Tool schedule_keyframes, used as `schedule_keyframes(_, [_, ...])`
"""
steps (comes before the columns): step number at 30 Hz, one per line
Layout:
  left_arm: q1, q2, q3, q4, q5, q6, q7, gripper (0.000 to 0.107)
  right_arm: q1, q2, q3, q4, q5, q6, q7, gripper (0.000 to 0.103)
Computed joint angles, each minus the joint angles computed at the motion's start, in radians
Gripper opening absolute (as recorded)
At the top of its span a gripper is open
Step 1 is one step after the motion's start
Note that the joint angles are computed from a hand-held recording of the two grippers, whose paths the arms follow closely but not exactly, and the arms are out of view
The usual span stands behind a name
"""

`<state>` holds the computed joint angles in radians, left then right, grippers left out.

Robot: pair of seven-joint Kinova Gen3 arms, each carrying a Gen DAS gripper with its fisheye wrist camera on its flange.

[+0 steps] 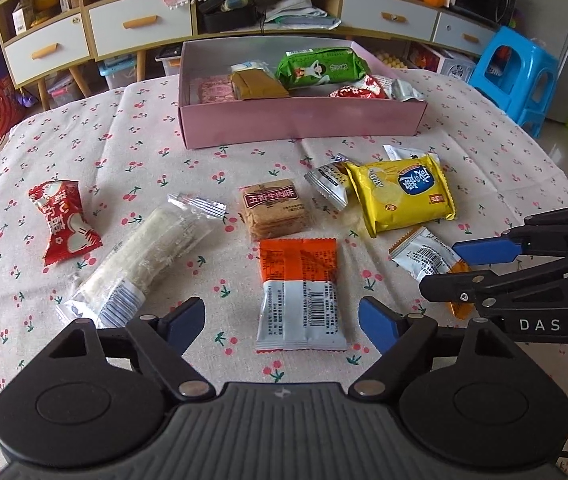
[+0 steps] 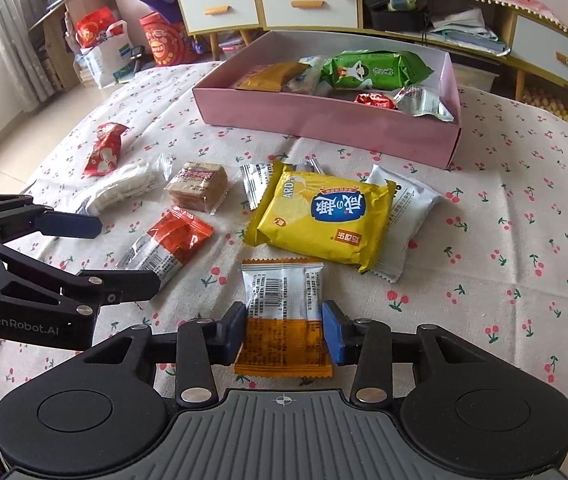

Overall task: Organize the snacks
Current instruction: 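Grasp the orange-and-white packet with the left gripper while the right grasps the orange packet, then carry both packets over the pink box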

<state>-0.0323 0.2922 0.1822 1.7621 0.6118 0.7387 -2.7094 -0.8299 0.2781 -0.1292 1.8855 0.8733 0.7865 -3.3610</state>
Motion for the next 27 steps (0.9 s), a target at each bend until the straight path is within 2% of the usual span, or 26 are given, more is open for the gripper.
schedule_keyframes(6, [0.039, 0.005, -0.001, -0.002, -0.05, -0.007, 0.044, 0.066, 0.002, -0.009, -0.002, 0.012, -0.001, 0.001, -0.011, 0.04])
schedule_keyframes(16, [0.051, -0.003, 0.007, 0.008, -0.079, -0.027, 0.055, 0.06, 0.01, -0.013, -0.007, 0.016, -0.005, 0.005, -0.009, 0.04])
schedule_keyframes(19, [0.05, -0.003, 0.006, 0.007, -0.079, -0.028, 0.061, 0.054, 0.007, -0.014, -0.008, 0.013, -0.005, 0.014, -0.011, 0.04])
schedule_keyframes(21, [0.049, -0.003, 0.005, 0.004, -0.08, -0.027, 0.069, 0.044, 0.005, -0.018, -0.009, 0.014, 0.0, 0.016, -0.018, 0.04])
schedule_keyframes(27, [0.052, 0.004, 0.0, -0.02, -0.098, 0.0, 0.101, 0.04, 0.012, -0.021, -0.014, 0.013, 0.0, 0.011, -0.015, 0.04])
